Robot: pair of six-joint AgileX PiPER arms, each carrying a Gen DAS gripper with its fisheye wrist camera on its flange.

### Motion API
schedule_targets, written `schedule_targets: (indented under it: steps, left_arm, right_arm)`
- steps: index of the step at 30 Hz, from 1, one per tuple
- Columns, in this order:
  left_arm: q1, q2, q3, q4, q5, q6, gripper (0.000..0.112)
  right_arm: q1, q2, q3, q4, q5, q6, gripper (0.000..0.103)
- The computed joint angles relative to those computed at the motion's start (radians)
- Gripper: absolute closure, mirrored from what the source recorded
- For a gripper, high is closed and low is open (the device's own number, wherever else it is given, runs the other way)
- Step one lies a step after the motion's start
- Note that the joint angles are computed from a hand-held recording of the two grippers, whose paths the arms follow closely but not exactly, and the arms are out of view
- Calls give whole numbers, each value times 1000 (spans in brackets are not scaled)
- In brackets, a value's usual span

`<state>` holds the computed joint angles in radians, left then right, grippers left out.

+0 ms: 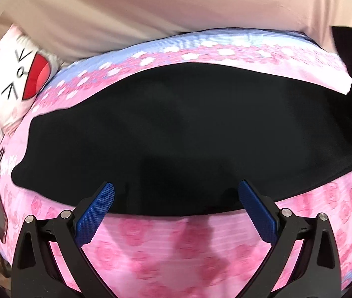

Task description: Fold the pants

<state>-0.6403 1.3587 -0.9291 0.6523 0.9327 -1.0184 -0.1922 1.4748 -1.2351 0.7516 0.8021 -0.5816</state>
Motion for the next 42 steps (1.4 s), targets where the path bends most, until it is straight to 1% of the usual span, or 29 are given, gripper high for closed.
schedule_targets:
  steps: [2, 6, 11, 12, 14, 15, 16, 17, 18, 20, 21, 22, 23, 24, 25, 26, 27, 28, 30, 32, 33, 34, 35, 36, 37, 38, 39, 41, 42]
  left_arm:
    - [62, -52, 46, -20, -25, 34, 14]
    - [179, -126, 118, -60, -73, 119, 14]
    - [336, -185, 182, -129, -136, 244, 14]
    - [364, -191, 190, -148, -151, 272, 14]
    - [416, -196, 199, -183, -177, 325, 14]
    - [434, -200, 201, -198, -187, 349, 14]
    - [449, -206, 206, -206, -196, 368, 14]
    - [456, -211, 209, -205, -200, 377, 14]
    - [464, -218, 213, -204, -204, 387, 14]
    - [476, -234, 222, -200, -212, 398, 14]
    - [485, -239, 224, -209, -218, 410, 14]
    - [495, -243, 225, -224, -225, 423, 14]
    - [502, -246, 224, -239, -230, 434, 14]
    - [501, -245, 220, -252, -234, 439, 14]
    - [499, -242, 216, -255, -235, 440, 14]
    - [483, -237, 209, -244, -229, 422, 14]
    - [462, -233, 203, -228, -223, 398, 14]
    - [437, -230, 200, -210, -216, 368, 14]
    - [386, -208, 179, -197, -199, 328, 14]
    - [353, -192, 159, -211, -185, 321, 14]
    - [337, -184, 148, -223, -178, 321, 14]
    - [317, -175, 135, -237, -171, 319, 14]
    - [300, -167, 124, -242, -165, 311, 14]
    - [272, -155, 110, -237, -153, 287, 14]
    - [254, -148, 104, -226, -146, 266, 14]
    - [229, -132, 91, -209, -132, 234, 14]
    - [217, -121, 83, -202, -123, 218, 14]
    - [202, -92, 57, -211, -113, 201, 14]
    - [198, -83, 46, -222, -108, 201, 14]
  right_arm:
    - [121, 21, -27, -67, -37, 81, 86]
    - [345, 121, -104, -183, -90, 233, 86]
    - [545, 261, -157, -358, -129, 400, 84]
    - [585, 299, -164, -417, -131, 436, 79]
    - [623, 342, -159, -482, -118, 458, 74]
    - [632, 322, -109, -477, -153, 434, 67]
    - [624, 287, -64, -434, -176, 385, 52]
    - [602, 243, -24, -378, -172, 337, 46]
    - [560, 175, 34, -295, -183, 274, 44]
    - [450, 46, 129, -163, -189, 166, 35]
    - [377, -19, 172, -155, -191, 160, 23]
    - [299, -70, 208, -186, -205, 179, 18]
    - [261, -92, 218, -255, -215, 237, 18]
    - [183, -108, 235, -318, -213, 276, 18]
    - [107, -104, 242, -342, -199, 287, 17]
    - [35, -95, 253, -325, -186, 265, 17]
    - [-56, -72, 263, -268, -156, 205, 17]
    - [-133, -43, 275, -172, -125, 105, 17]
    - [-231, 24, 285, -20, -45, -55, 17]
    - [-238, 42, 315, 39, -31, -120, 17]
    - [-225, 44, 336, 68, -47, -162, 17]
    - [-193, 22, 365, 74, -103, -190, 24]
    - [-166, 22, 369, 65, -119, -198, 37]
    - [-148, 27, 366, 80, -98, -220, 66]
    - [-124, 8, 375, 73, -116, -202, 75]
    - [-88, -22, 386, 26, -150, -169, 81]
    - [-69, -56, 385, -16, -165, -142, 83]
    - [-88, -105, 374, -31, -147, -145, 85]
    - [-123, -138, 359, -38, -131, -161, 86]
